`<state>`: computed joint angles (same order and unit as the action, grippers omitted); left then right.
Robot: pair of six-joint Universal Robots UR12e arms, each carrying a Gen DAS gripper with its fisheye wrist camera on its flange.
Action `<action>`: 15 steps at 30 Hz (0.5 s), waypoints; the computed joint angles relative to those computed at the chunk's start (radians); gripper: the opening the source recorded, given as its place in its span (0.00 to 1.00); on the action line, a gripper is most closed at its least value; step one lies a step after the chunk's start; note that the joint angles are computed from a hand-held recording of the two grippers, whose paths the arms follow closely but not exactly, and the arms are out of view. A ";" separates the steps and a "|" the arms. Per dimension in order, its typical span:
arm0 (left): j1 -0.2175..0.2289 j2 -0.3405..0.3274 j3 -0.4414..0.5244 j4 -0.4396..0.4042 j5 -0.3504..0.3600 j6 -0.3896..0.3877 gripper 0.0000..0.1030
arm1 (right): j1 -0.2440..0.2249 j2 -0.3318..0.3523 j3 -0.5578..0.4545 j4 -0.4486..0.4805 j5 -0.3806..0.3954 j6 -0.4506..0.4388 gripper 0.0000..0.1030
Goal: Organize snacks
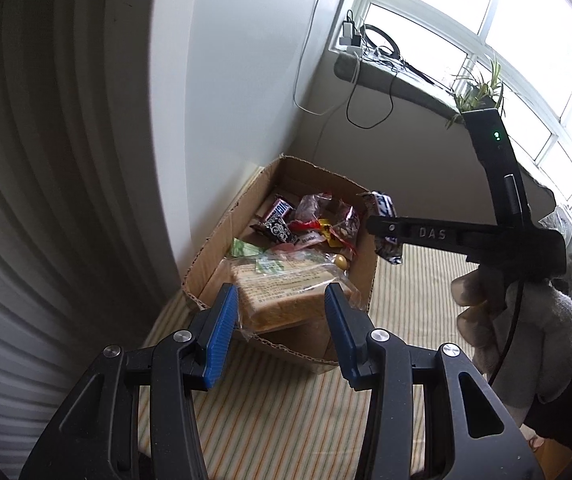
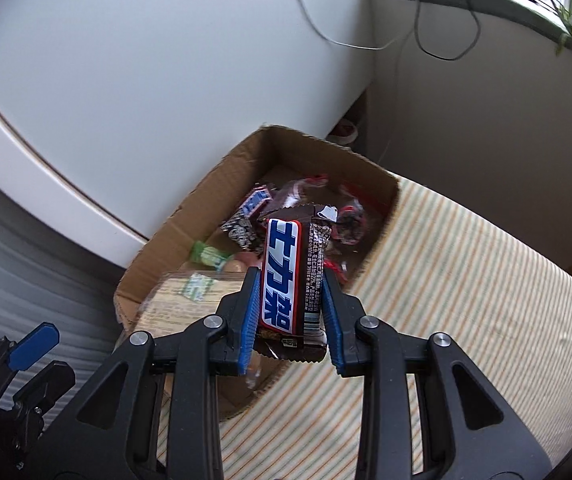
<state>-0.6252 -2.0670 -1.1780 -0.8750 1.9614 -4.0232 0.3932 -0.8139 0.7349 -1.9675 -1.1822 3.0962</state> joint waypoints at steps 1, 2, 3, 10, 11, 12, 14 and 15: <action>-0.001 0.000 0.002 -0.002 0.001 -0.003 0.43 | 0.004 0.003 -0.010 0.014 -0.008 -0.015 0.32; -0.001 -0.001 0.003 -0.001 0.002 -0.003 0.43 | 0.007 0.004 -0.015 0.021 -0.014 -0.026 0.39; -0.003 0.000 0.004 -0.003 0.005 -0.004 0.43 | 0.009 0.002 -0.013 0.015 -0.015 -0.034 0.43; -0.007 0.003 0.009 -0.010 0.022 -0.016 0.43 | 0.015 -0.027 0.024 -0.055 -0.013 -0.065 0.54; -0.008 0.003 0.011 -0.015 0.025 -0.019 0.43 | 0.015 -0.035 0.035 -0.066 -0.010 -0.068 0.54; -0.009 0.005 0.012 -0.018 0.027 -0.021 0.43 | 0.014 -0.043 0.046 -0.074 -0.008 -0.071 0.54; -0.013 0.005 0.018 -0.029 0.033 -0.030 0.43 | 0.014 -0.060 0.071 -0.097 -0.007 -0.075 0.54; -0.014 0.005 0.021 -0.034 0.037 -0.032 0.43 | 0.013 -0.069 0.084 -0.109 -0.006 -0.074 0.54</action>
<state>-0.6391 -2.0621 -1.1569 -0.9094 1.9986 -4.0554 0.4067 -0.8831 0.8186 -2.0761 -1.1882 3.0224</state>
